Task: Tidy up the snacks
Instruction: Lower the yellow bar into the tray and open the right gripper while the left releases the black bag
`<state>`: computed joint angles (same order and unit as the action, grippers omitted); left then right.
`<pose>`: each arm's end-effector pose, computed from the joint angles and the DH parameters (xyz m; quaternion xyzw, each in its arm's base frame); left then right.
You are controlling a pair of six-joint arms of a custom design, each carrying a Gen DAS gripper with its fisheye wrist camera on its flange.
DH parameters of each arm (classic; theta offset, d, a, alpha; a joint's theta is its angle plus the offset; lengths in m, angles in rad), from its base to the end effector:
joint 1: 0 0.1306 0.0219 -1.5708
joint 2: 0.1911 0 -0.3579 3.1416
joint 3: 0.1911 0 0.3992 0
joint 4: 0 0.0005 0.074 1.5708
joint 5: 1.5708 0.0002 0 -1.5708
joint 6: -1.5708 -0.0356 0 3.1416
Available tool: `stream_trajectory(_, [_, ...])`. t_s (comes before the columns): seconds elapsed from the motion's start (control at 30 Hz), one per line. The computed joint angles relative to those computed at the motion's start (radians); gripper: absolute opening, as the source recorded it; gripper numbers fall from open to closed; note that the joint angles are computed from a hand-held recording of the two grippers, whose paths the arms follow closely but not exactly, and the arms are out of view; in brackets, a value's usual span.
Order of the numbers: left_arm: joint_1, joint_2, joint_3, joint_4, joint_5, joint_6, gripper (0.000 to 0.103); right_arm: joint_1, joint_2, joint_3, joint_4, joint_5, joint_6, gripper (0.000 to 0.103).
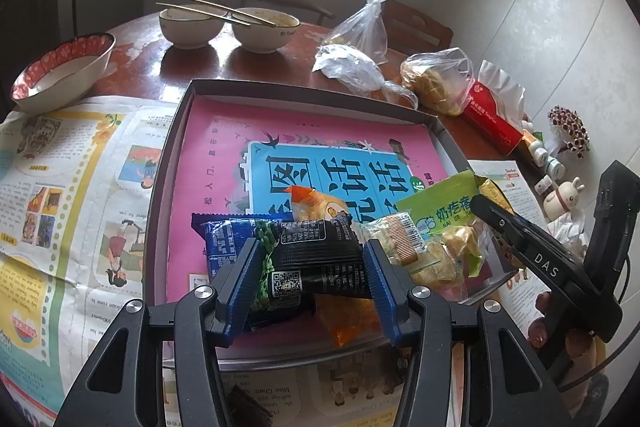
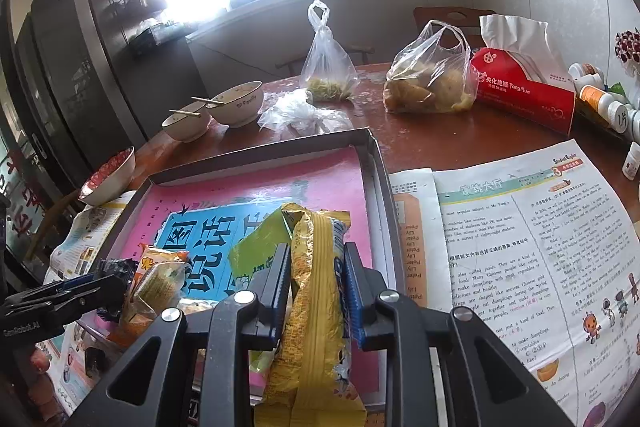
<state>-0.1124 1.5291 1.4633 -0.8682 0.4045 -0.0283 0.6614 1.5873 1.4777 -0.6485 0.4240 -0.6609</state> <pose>0.5318 -0.0746 0.3723 0.1281 0.9237 -0.2035 0.2984 0.4588 0.3379 0.3638 0.0830 0.8980 0.0847 0.4237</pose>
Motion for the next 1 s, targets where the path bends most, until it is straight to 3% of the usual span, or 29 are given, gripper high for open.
stream_trajectory(0.3, [0.001,-0.001,-0.001,-0.001,0.001,0.001,0.055,-0.002,-0.016,-0.017,0.013,-0.018,-0.017,0.045])
stream_trajectory(1.0, [-0.001,-0.02,-0.006,-0.013,-0.019,-0.018,0.056,0.015,-0.057,-0.043,0.011,0.033,-0.021,0.056])
